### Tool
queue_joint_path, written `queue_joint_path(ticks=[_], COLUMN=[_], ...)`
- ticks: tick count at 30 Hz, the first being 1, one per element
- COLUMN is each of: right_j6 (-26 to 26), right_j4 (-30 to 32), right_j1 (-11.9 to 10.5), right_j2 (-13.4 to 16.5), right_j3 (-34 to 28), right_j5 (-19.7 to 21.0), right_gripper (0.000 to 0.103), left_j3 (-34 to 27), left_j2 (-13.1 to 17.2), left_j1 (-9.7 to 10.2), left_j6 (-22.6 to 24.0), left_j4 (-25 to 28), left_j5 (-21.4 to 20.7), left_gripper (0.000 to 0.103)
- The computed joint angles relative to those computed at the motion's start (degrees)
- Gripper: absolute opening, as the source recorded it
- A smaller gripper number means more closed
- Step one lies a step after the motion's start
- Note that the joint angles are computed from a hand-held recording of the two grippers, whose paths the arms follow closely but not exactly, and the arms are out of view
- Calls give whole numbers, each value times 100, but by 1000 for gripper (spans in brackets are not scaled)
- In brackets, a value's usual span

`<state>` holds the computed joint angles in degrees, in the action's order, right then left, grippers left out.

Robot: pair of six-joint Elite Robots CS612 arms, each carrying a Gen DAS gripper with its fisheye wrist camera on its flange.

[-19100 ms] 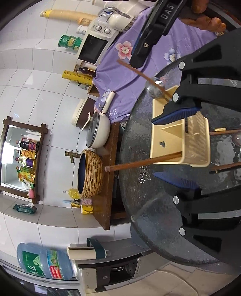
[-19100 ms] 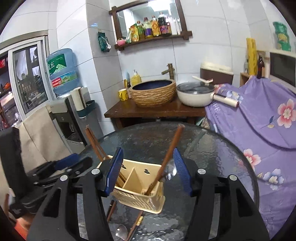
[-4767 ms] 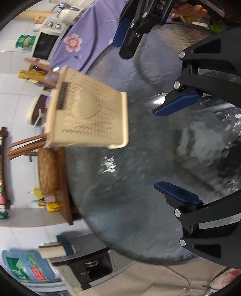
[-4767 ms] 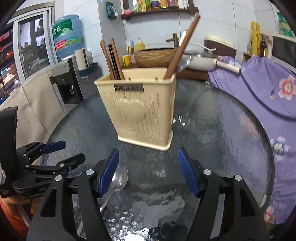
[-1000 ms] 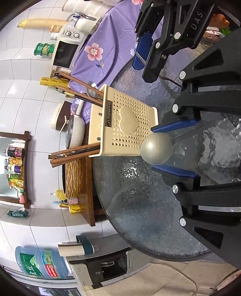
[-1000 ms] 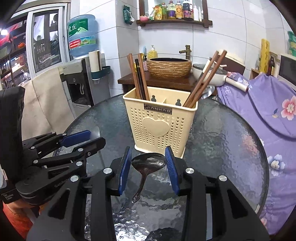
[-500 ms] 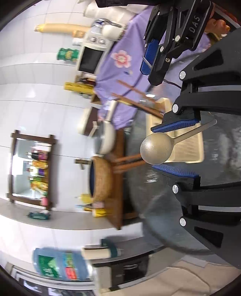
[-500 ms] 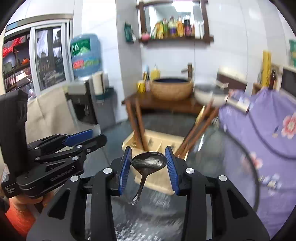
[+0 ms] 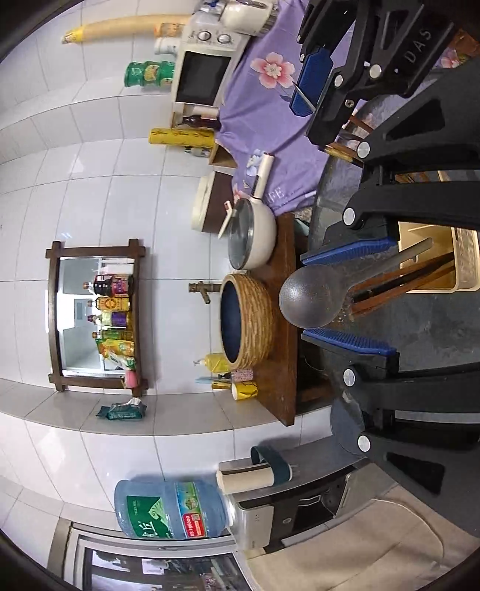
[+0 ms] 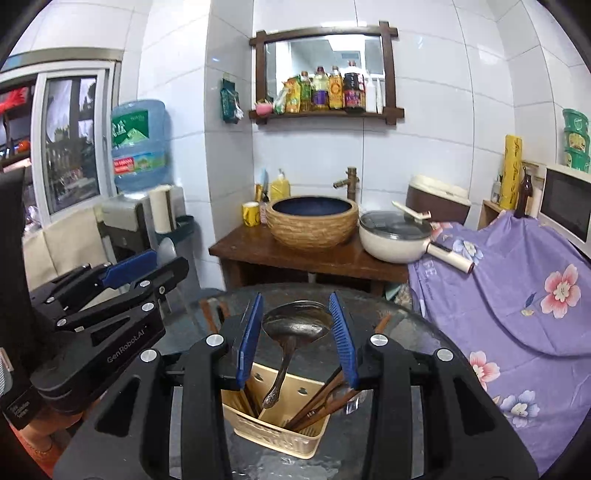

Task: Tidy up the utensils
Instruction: 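Lift the spoon with the left gripper while the right gripper carries its spoon over the holder, then open the left gripper into the holder while the right gripper releases its spoon inside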

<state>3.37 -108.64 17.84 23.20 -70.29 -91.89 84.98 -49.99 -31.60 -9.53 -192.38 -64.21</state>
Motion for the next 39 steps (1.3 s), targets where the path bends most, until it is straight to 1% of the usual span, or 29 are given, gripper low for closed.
queue_joint_path(ticks=[5,9,11,16,20,23,25,27,28,29,30,32,34,36,38,39], right_j6=[-35,-125,-146,-99,-73,-97,-63,-9,1,-12,-17,-31,-73,-78,-114,-150], right_j4=[-3,-189,-160,-50,22,99,96,99,81,72,34,-90,-150,-181,-287,-350], right_j1=[30,77,81,77,83,99,95,83,75,70,61,57,74,73,86,94], right_j2=[191,385,451,555,604,632,658,671,681,694,717,775,795,829,893,928], right_j3=[-22,-98,-130,-190,-200,-197,-222,-238,-246,-259,-284,-349,-385,-466,-600,-669], right_j5=[-129,-289,-270,-200,-129,-147,-154,-141,-131,-127,-105,-103,-160,-112,-141,-194], right_gripper=[38,38,38,38,38,38,38,38,39,43,52,56,57,57,58,62], left_j3=[42,113,140,210,234,242,258,270,275,283,287,315,349,410,541,589], left_j2=[132,193,213,248,267,288,295,293,293,288,286,271,249,203,125,99], left_j1=[31,70,86,128,124,115,126,116,115,125,129,141,138,126,110,106], left_j6=[-204,-379,-409,-495,-463,-392,-404,-439,-455,-475,-484,-516,-536,-549,-542,-529], left_j4=[168,232,212,273,328,346,329,349,355,366,368,348,325,308,151,69], left_j5=[-118,-276,-325,-411,-415,-422,-499,-423,-412,-445,-471,-547,-570,-579,-553,-525], left_gripper=[35,35,35,35,35,35,34,34,34,34,34,34,34,35,41,46])
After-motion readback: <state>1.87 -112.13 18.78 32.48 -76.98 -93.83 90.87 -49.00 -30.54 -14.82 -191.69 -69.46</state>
